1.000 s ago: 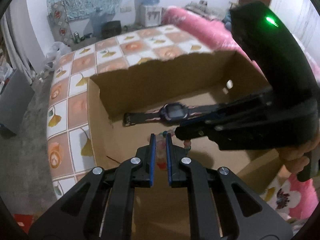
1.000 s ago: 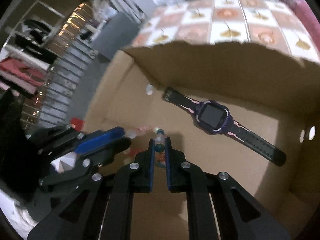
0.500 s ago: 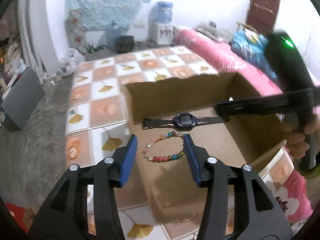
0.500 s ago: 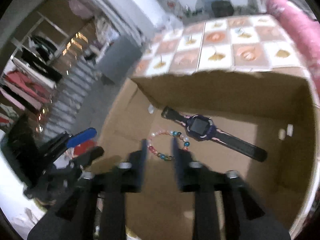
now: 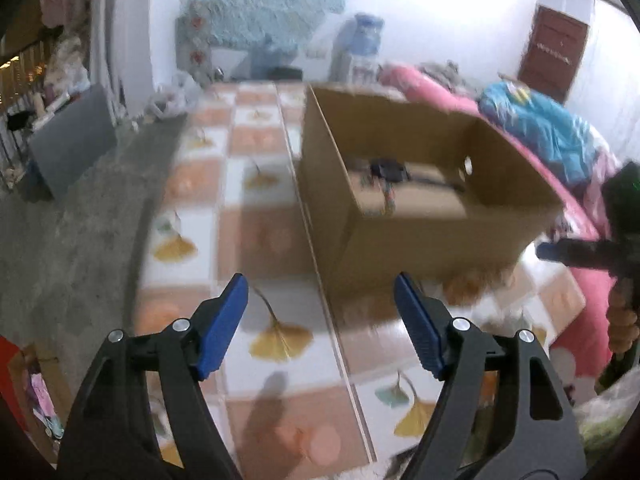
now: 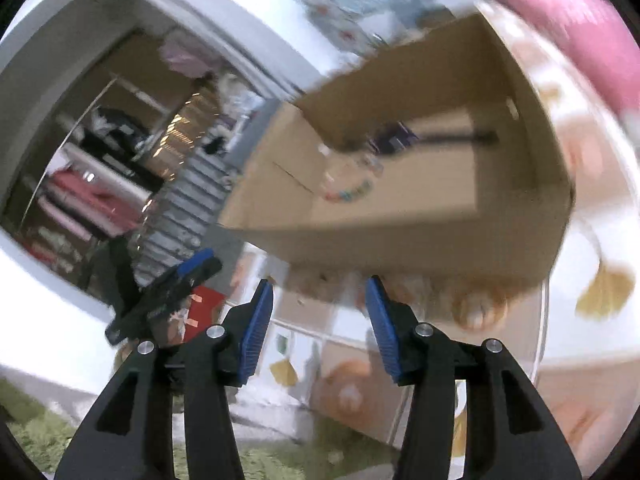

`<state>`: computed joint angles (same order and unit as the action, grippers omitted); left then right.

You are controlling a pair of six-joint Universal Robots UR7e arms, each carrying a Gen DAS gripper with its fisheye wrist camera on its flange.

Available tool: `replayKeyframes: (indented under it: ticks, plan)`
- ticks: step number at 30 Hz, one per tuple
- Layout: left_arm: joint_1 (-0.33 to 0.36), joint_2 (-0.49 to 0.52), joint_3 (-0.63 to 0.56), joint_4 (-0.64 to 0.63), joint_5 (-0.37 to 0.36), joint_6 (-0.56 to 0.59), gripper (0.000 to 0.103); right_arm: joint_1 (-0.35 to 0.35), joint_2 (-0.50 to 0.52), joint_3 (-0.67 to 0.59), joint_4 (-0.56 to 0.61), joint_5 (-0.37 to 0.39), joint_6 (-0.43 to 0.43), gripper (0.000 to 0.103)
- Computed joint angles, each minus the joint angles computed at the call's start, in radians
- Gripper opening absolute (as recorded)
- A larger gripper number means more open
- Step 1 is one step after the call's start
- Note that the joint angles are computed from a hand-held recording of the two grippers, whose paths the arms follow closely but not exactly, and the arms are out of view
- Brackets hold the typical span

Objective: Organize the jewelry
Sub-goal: 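Move both tools back from the box toward the remaining jewelry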

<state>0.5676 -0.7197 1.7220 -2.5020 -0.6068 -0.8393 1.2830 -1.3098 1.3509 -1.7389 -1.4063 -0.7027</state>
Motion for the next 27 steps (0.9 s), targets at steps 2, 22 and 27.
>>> replayKeyframes:
  ticks: [2,22,27]
  plan:
    - [0.007,0.022,-0.016,0.040,-0.014,-0.005,0.072,-0.007,0.020,-0.003,-0.020,-0.022,0.055,0.048]
    - [0.083,0.091,-0.088,-0.194,0.003,0.200,0.074,0.017,0.049,-0.011,-0.254,-0.105,0.105,0.054]
    - [0.040,0.073,-0.035,-0.127,-0.084,0.176,0.082,0.025,-0.046,0.129,-0.372,-0.285,-0.082,0.068]
